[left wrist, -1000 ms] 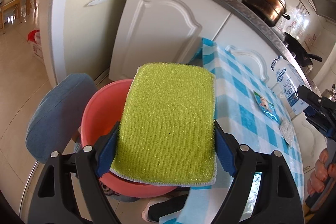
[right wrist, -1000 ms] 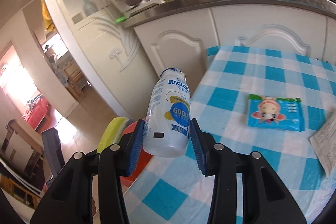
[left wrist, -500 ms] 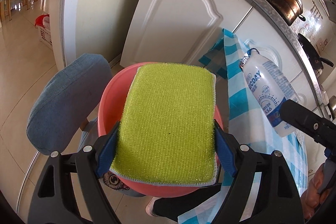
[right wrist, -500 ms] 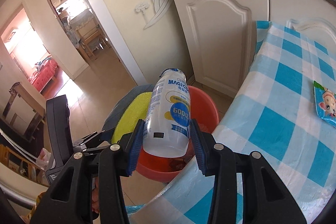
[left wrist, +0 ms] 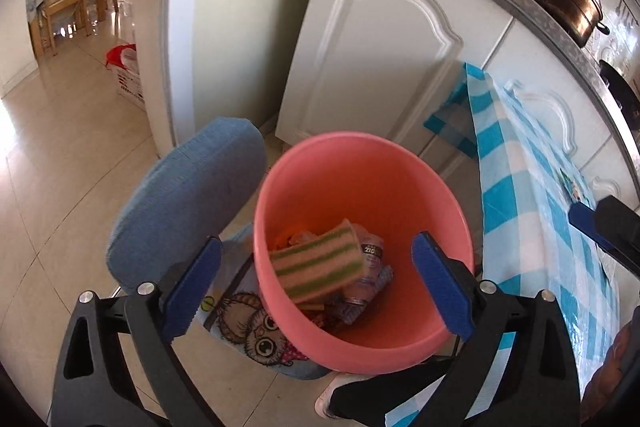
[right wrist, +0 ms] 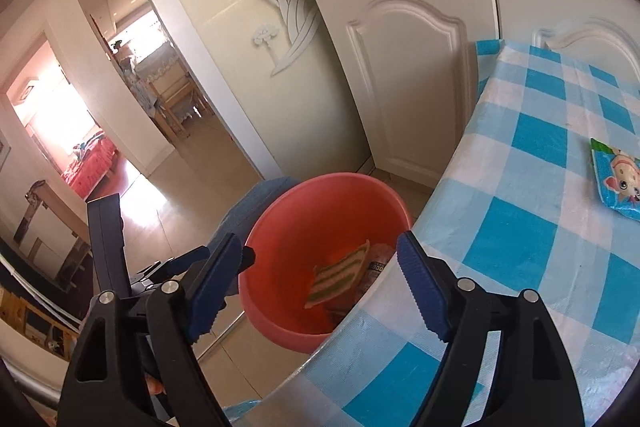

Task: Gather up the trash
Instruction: 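Carry the sponge and bottle over the pink bucket and release both, then bring both tools back over the table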

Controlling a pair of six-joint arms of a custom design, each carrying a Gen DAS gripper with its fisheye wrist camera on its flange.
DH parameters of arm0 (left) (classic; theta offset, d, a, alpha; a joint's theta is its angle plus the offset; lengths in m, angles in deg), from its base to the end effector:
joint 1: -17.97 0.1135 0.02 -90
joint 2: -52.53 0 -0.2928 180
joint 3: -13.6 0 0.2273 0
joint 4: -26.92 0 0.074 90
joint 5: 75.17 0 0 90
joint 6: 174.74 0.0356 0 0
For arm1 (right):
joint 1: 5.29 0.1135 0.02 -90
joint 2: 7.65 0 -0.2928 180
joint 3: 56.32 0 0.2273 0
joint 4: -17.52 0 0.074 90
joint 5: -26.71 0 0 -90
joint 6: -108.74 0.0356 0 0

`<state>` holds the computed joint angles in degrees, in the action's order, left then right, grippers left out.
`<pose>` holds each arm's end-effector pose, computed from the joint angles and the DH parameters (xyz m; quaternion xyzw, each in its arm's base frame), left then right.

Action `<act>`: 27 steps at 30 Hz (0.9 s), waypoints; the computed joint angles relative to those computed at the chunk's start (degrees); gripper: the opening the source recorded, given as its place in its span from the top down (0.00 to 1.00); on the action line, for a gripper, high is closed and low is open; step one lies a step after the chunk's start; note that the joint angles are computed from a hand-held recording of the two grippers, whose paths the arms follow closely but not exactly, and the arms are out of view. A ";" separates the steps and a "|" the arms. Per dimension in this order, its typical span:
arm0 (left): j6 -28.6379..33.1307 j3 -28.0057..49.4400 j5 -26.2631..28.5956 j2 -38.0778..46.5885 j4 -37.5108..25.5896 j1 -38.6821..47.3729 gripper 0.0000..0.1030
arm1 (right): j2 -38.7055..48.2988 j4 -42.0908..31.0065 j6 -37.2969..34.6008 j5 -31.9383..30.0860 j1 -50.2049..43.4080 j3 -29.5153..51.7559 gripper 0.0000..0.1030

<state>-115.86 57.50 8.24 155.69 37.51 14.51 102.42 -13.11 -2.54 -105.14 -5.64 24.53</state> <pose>0.2748 -0.0125 0.1211 -0.2430 0.9022 -0.0534 0.3524 0.3695 0.0215 0.1906 -0.2552 0.8700 0.2931 0.3033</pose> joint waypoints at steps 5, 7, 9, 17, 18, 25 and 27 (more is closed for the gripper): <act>-0.38 -0.81 0.15 -3.43 -1.88 0.07 0.06 | -2.07 2.17 -0.46 -4.03 -4.63 -2.42 0.15; -0.34 -0.78 -0.36 -4.69 -3.46 -0.53 0.06 | -1.74 0.73 -1.32 -5.91 -6.39 -1.80 0.14; -0.56 -0.41 -0.93 -5.57 -5.09 -1.34 0.06 | -1.96 1.38 -1.38 -6.78 -8.19 -2.68 0.14; -2.85 1.36 -0.47 -8.45 -10.32 -4.63 0.06 | -0.35 0.36 -2.70 -11.53 -14.93 -3.40 0.12; -3.15 1.54 -0.42 -8.89 -10.66 -5.21 0.06 | -0.23 0.86 -2.64 -12.33 -15.81 -3.77 0.11; -5.75 3.49 -0.56 -10.77 -14.14 -10.04 0.05 | 0.54 5.55 -2.15 -19.68 -21.77 -6.28 0.05; -6.81 4.46 -1.29 -11.02 -15.79 -11.77 0.05 | 0.90 4.17 -3.59 -21.60 -23.09 -5.63 0.05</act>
